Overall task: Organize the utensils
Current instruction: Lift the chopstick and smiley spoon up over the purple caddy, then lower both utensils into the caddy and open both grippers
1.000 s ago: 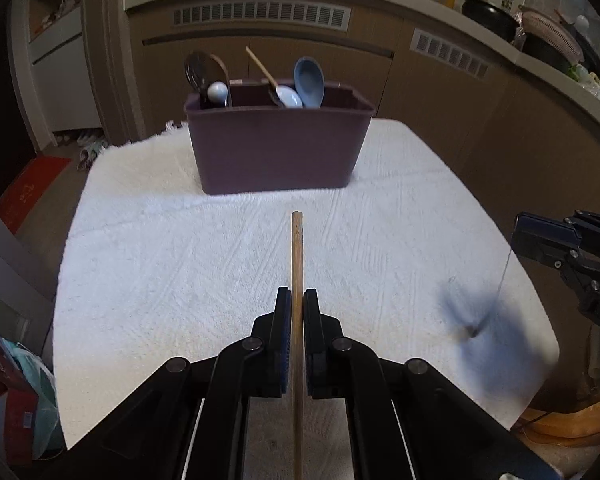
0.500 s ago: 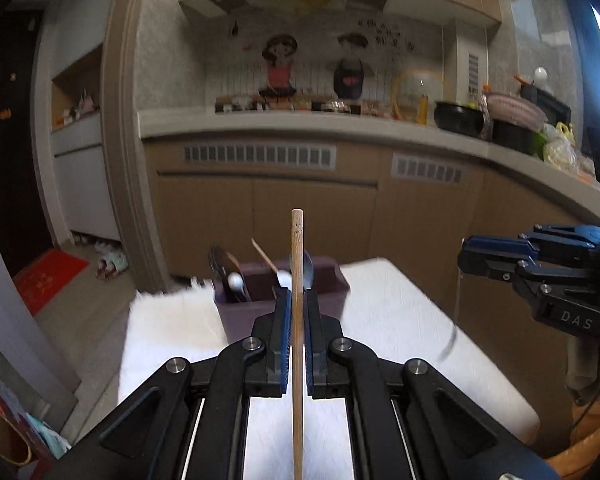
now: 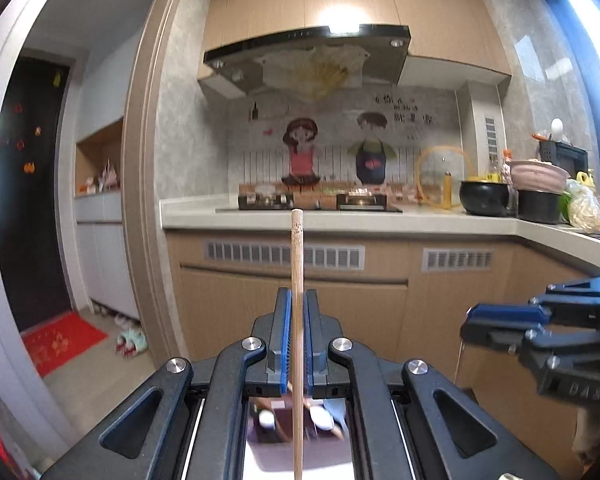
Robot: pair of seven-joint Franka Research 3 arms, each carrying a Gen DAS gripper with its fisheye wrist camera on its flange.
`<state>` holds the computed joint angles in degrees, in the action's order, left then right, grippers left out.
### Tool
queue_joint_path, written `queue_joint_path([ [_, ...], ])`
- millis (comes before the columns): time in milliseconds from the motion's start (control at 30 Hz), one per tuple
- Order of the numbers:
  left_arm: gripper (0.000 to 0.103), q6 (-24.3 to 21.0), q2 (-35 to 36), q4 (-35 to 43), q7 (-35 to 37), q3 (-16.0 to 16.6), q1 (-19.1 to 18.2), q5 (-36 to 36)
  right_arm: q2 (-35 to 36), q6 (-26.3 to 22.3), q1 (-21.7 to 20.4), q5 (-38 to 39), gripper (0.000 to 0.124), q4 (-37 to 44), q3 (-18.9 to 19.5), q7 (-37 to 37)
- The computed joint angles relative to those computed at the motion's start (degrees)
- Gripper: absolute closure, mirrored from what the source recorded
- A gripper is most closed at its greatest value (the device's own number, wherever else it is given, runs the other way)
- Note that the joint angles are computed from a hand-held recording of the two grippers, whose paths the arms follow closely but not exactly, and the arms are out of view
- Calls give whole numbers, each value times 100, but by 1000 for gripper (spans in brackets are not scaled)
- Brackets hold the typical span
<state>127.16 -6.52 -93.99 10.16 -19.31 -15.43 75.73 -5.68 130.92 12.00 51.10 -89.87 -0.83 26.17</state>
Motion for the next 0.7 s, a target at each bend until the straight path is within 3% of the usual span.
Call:
queue_joint_path([
  [200, 99, 688, 346, 246, -170, 308, 161, 247, 808, -119, -5, -259, 106, 931, 195, 400],
  [467, 99, 1404, 838, 383, -51, 750, 353, -429, 2011, -453, -91, -1025, 106, 2234, 516, 1217],
  [700, 99, 1900, 1065, 21, 46, 985, 471, -1152, 2931, -970, -75, -1767, 106, 3084, 672, 1922],
])
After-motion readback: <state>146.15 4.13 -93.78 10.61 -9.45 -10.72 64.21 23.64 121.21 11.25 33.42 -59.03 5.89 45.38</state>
